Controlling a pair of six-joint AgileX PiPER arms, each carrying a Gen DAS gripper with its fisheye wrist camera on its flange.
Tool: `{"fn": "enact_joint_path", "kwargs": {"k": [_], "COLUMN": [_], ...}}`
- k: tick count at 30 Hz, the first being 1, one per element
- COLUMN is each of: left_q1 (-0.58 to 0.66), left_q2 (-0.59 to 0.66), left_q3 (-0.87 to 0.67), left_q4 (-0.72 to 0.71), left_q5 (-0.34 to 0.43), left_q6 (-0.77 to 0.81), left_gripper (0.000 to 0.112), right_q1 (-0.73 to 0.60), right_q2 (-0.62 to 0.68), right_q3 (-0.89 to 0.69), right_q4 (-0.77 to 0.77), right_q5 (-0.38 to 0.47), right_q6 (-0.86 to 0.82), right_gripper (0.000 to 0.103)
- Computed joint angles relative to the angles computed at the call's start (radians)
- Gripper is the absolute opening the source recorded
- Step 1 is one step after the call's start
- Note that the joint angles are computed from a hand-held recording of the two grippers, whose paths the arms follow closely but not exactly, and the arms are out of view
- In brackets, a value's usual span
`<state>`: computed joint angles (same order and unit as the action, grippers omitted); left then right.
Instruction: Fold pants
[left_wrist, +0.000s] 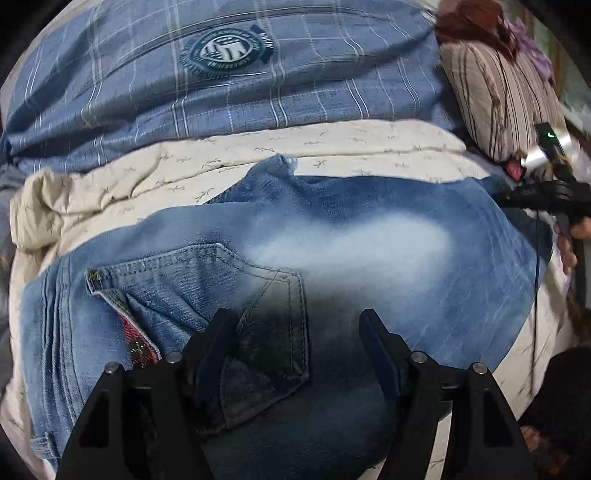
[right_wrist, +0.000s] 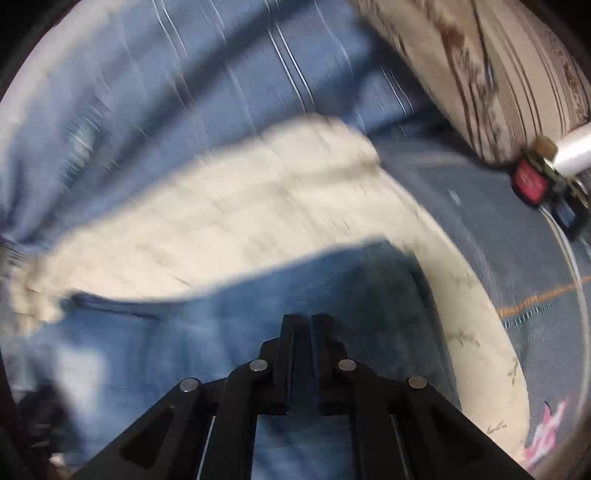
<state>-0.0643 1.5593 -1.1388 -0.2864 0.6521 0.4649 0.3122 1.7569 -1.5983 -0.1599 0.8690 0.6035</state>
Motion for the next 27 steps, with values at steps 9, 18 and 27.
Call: {"fn": "enact_joint_path", "kwargs": {"k": [9,18,27], "left_q1": [0.129,0.146,0.147], "left_q2": [-0.073,-0.010,-0.052], "left_q3": [0.047,0.013,0.067], "left_q4": [-0.402,-0.464,-0.509], "left_q5": [0.049,0.094,0.043], "left_q6": [0.320,0.231,0.299], "left_gripper": [0.073,0.081,0.081], "right_q1": [-0.199,-0.508,-0.409], "right_q2": [-0.359,-0.731,-0.558], "right_q3": [0.411,0.902,0.876], "right_q4": [0.455,1.239,1.321], "right_q5": [-0.233,-0.207,-0.337], "right_q6": [-0.251,-0.748,-0.782], "right_gripper": [0.010,0.082,0.081]}}
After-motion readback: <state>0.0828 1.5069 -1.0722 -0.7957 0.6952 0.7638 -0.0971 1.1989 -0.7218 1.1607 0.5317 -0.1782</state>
